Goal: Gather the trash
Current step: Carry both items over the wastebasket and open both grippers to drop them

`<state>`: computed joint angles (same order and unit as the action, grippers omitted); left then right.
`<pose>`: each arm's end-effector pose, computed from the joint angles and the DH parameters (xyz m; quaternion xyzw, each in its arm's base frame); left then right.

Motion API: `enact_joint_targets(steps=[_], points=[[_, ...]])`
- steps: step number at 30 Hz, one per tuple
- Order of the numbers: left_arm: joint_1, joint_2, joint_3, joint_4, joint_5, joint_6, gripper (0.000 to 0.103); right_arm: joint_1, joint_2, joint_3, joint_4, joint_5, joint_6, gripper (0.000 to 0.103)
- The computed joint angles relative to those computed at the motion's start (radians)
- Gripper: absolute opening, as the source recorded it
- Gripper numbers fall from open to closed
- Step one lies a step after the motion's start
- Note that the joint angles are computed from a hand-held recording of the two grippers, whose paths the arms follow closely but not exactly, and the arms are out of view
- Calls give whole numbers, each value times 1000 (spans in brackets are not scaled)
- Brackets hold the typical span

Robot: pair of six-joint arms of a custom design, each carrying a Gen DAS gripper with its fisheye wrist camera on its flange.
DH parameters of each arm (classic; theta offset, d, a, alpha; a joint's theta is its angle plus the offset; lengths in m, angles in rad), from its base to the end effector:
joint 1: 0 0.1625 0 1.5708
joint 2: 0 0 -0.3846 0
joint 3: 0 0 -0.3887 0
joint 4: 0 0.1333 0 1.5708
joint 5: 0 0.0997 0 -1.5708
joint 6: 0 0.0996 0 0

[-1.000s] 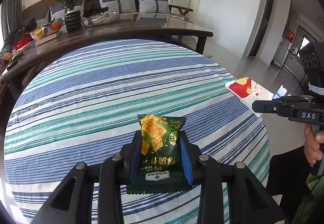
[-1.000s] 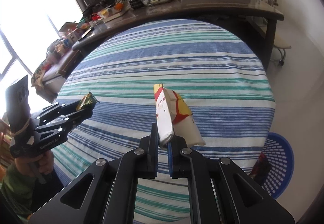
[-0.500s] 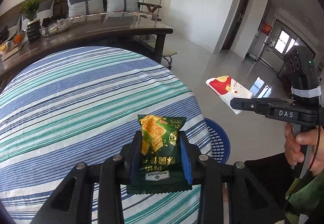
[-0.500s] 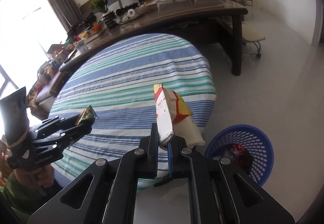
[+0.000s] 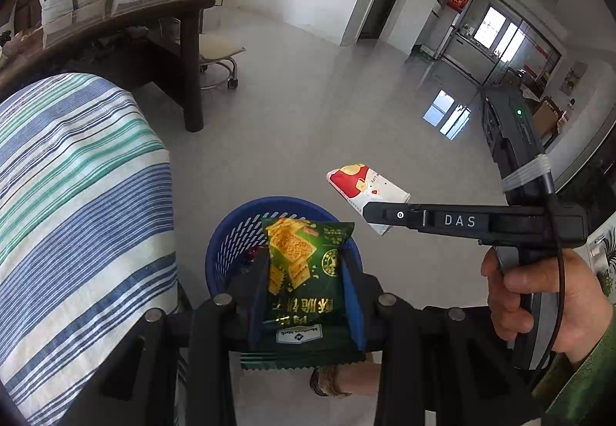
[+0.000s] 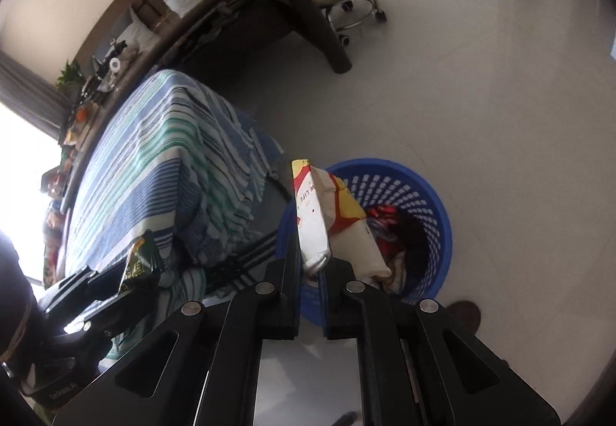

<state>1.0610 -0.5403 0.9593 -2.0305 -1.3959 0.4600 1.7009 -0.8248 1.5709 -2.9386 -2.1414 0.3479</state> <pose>-0.2533 -0.7617 0.1083 0.4627 0.8820 -0.0224 0.0868 0.1666 -0.6603 0.1710 -0.1849 -0.8988 0.3486 0.1909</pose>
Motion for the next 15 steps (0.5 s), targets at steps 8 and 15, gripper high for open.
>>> enact_joint_targets(steps=[8, 15], points=[[1, 129, -92, 40, 48, -39, 41, -131, -12, 55, -69, 169, 64, 9], [-1, 160, -118, 15, 63, -77, 59, -190, -12, 83, -112, 210, 94, 47]])
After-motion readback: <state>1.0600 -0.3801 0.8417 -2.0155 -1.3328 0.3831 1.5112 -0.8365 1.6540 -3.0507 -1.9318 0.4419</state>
